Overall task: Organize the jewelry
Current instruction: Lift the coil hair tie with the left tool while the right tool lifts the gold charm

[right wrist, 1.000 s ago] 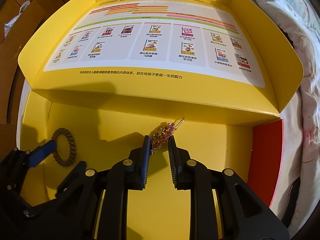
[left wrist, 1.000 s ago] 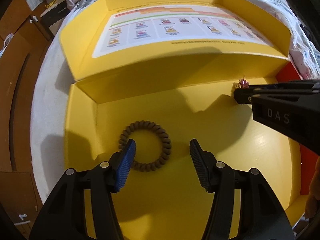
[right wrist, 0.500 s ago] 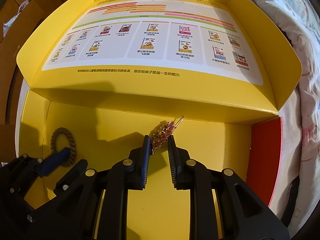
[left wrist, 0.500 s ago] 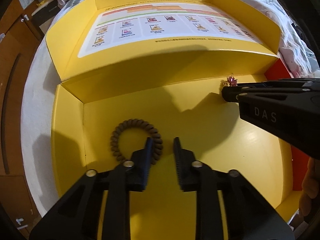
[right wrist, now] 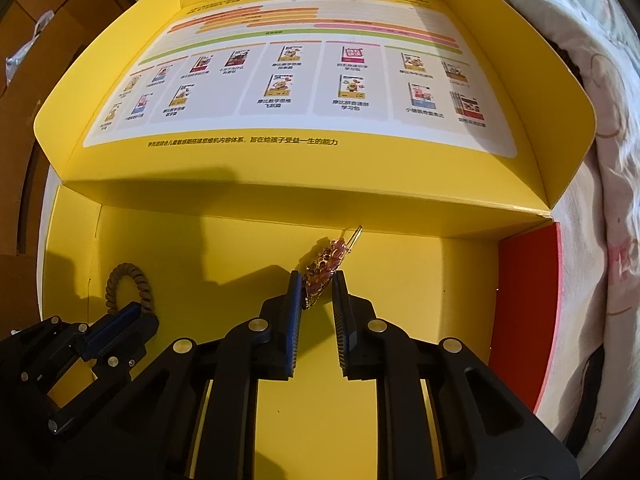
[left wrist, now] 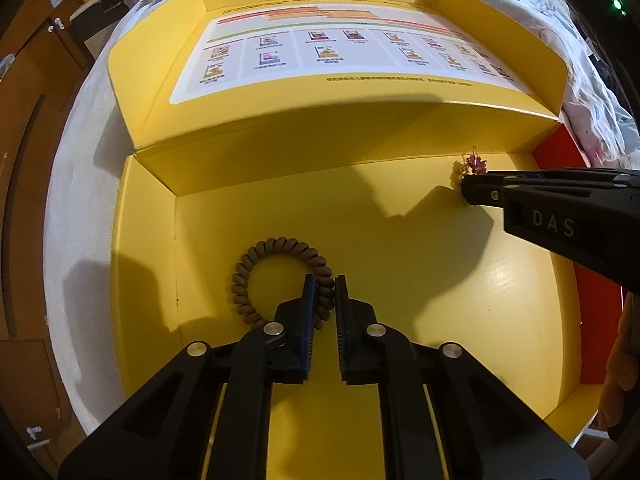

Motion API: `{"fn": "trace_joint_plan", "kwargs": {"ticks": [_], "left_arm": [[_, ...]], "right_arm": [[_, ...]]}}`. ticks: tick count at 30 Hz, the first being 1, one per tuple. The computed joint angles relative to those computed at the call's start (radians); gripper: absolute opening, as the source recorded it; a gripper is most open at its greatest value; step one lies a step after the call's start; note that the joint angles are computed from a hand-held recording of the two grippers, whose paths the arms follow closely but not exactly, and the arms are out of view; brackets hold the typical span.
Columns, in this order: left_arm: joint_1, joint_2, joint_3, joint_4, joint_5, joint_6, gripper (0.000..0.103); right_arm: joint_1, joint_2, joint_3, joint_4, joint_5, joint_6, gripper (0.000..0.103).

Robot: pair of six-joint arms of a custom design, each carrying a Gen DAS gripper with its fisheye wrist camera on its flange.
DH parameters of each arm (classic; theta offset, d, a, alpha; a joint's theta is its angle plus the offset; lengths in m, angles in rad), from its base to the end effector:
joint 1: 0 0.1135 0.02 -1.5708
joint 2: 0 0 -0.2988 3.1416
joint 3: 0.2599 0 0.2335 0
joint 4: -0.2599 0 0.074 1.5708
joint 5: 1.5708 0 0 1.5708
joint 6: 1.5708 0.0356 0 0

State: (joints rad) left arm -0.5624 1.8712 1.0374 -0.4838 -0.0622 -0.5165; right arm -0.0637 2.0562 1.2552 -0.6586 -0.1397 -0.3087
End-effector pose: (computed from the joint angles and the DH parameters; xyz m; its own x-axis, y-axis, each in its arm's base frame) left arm 0.2820 -0.1751 0.1661 -0.9685 0.0278 -0.2475 0.0469 0.9963 -0.0714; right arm 0.3712 -0.0187 0.1489 -0.9594 -0.2403 -0.1478 -0.2560 0.9617 0.0981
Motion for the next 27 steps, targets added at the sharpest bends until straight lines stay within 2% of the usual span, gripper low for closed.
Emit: {"fn": "trace_joint_plan", "kwargs": {"ticks": [12,15,19,27], "left_arm": [[-0.014,-0.055,0.035,-0.061,-0.038,-0.024,0.01],[-0.019,-0.067,0.03,-0.063,-0.042,-0.03,0.01],[-0.018,-0.055,0.024,-0.05,-0.048,-0.03,0.01],[-0.021,-0.056,0.025,-0.05,-0.049,-0.026,0.01]], "right_arm": [[-0.034,-0.011,0.045,-0.037,-0.021,-0.014,0.011],[-0.037,0.0,0.055,-0.049,-0.048,-0.002,0.011],[-0.037,0.006,0.047,-0.029,-0.044,0.002,0.015],[-0.025,-0.01,0.032,-0.028,-0.01,0.05,0.016]]}}
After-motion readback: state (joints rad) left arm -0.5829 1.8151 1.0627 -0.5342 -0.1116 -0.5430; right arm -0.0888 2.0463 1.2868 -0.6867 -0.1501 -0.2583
